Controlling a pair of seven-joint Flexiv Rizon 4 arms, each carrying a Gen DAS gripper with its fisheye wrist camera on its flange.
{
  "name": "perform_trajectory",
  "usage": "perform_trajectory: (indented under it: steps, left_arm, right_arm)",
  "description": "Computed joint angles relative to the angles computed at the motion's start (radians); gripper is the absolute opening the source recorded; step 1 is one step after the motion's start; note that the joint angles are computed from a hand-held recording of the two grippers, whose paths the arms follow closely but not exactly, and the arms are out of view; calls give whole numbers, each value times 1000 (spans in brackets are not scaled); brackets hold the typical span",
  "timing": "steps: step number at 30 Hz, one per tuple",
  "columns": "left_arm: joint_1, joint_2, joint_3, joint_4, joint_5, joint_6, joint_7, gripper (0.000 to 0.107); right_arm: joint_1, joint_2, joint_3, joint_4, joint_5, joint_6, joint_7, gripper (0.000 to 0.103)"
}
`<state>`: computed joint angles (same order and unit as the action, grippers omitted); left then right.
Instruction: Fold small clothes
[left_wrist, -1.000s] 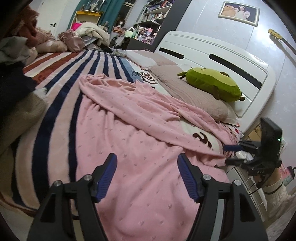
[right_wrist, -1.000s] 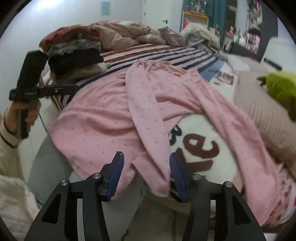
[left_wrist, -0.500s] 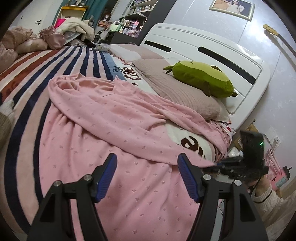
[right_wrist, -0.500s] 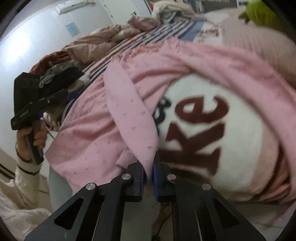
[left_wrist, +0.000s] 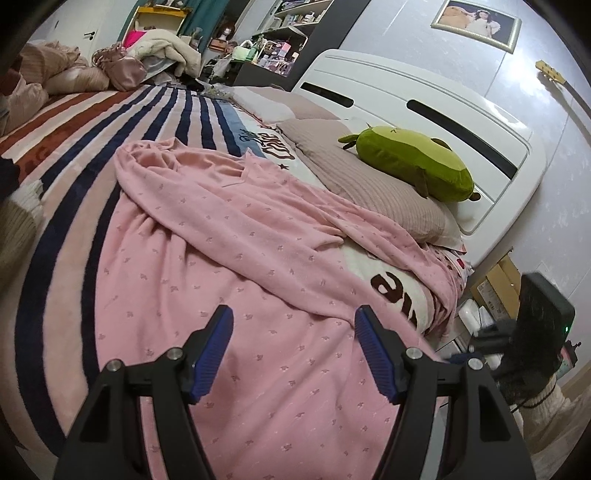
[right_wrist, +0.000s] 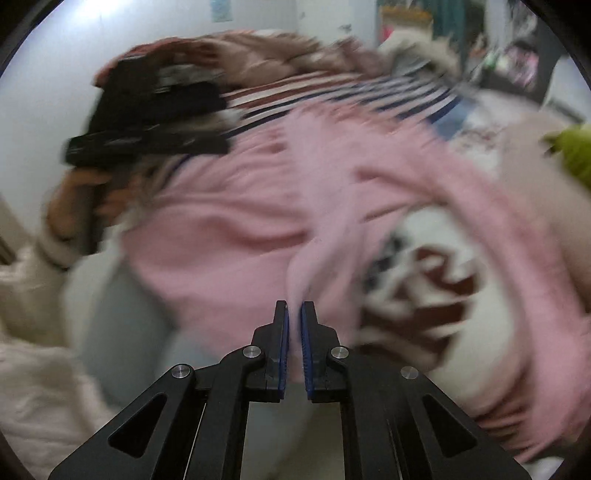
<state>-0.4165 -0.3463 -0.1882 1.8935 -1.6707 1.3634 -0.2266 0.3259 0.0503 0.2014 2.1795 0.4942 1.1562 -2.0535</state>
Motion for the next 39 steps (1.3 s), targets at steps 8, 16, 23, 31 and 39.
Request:
perform_trajectory:
  steps: [8,16,23,31,39]
  left_arm:
    - [103,-77,-26,-61,132,-203,-156,68]
    - [187,-232,-77,-227,356,-206,-398,60]
    - [244,-235,-153,-224,392,-125,-378,4]
    - [242,-155,-123,-119,418,-54,-355,4]
    - [258,-139,-91,-75,534,-87,-451,16]
  right_arm:
    - [-14,12,-37,-70,157,-36,-73,32]
    - [-37,-79,-9,-126,114,-1,-68,34]
    - [-74,-128,10,-147,85,31,-45,34]
    - [-108,-150,24,-164,88,18,-39,34]
    - [-132,-207,24,-175,35,9,87,52]
